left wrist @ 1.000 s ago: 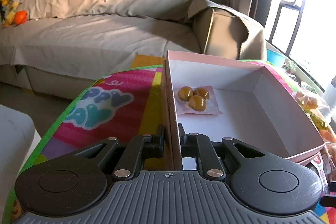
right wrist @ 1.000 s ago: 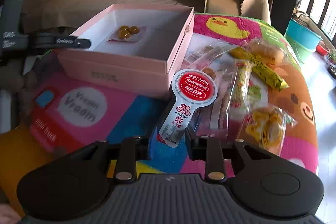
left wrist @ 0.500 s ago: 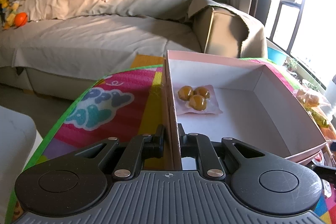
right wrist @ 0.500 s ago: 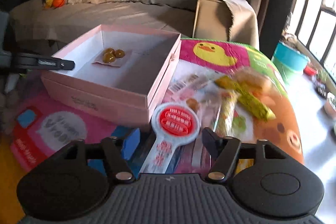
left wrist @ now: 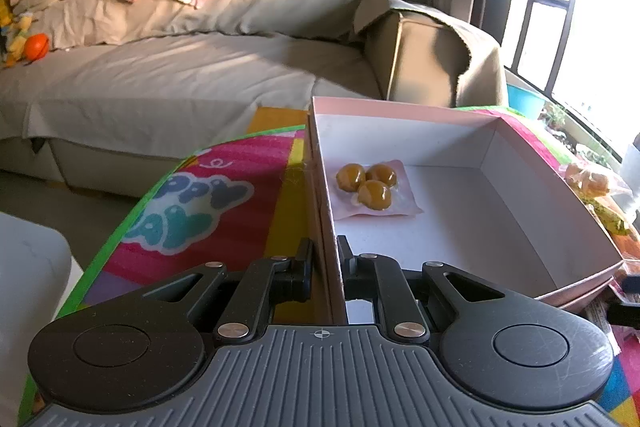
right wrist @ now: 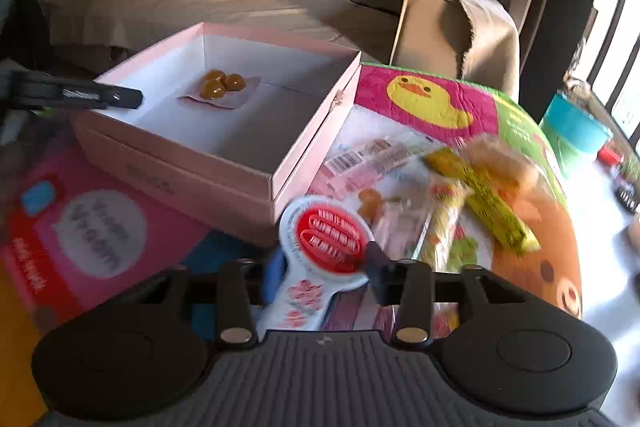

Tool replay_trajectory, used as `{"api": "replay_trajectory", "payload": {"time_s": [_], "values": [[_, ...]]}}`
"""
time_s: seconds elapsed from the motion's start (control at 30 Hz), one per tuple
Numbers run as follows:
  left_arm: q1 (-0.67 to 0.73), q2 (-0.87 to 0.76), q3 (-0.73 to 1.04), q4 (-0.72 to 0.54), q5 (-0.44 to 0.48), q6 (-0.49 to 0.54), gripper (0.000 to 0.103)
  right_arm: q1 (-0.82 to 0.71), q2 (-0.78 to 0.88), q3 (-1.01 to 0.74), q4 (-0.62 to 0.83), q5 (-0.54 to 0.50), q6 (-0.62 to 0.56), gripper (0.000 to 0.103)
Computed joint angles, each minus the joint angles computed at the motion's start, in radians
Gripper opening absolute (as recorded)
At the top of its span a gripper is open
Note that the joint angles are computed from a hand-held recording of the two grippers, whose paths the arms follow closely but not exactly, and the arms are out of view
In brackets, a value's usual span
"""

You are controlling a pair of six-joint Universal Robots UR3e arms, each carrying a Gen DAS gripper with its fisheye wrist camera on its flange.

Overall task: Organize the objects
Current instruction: 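Grasp the red-and-white lollipop-shaped snack with the right tool, then lift the lollipop snack into the pink box and release it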

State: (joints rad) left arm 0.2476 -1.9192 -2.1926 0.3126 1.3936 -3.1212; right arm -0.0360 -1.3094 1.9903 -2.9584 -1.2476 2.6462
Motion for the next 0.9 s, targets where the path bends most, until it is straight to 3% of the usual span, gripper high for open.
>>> {"api": "replay_trajectory", "payload": {"time_s": [0.07, 0.13, 0.33, 0.43, 0.47, 0.5, 0.63, 0.73, 0.8, 0.9], "values": [[0.0, -0.001, -0.002, 0.005, -0.002, 0.0, 0.014, -0.003, -0.052, 0.049, 0.001, -0.034, 0.001, 0.024], [0.006, 0.003, -0.008, 0.004, -0.013, -0.001, 0.014, -0.01, -0.104, 0.09, 0.032, -0.06, 0.002, 0.023], [0.004, 0.006, -0.009, 0.002, -0.012, -0.004, 0.014, -0.111, -0.282, 0.2, 0.196, 0.107, -0.043, 0.027], [0.002, 0.007, -0.008, -0.001, -0.009, -0.005, 0.014, -0.076, -0.264, 0.218, 0.095, 0.07, -0.024, 0.056], [0.002, 0.007, -0.008, -0.001, -0.009, -0.005, 0.014, -0.058, -0.242, 0.218, 0.046, 0.049, -0.021, 0.07], [0.002, 0.007, -0.008, 0.0, -0.008, -0.005, 0.014, -0.037, -0.218, 0.215, 0.002, 0.025, -0.021, 0.076], [-0.003, 0.01, -0.006, -0.006, -0.001, -0.008, 0.014, 0.014, -0.095, 0.151, -0.093, 0.001, -0.041, 0.08], [-0.001, 0.016, -0.01, -0.01, -0.002, 0.0, 0.014, 0.031, -0.023, 0.069, -0.042, -0.003, -0.034, 0.08], [0.001, 0.018, -0.014, -0.007, -0.006, 0.005, 0.014, 0.04, -0.024, 0.055, -0.004, -0.019, -0.028, 0.062], [0.005, 0.015, -0.015, -0.002, -0.01, 0.005, 0.014, 0.014, -0.102, 0.098, 0.046, 0.015, -0.038, 0.061]]}}
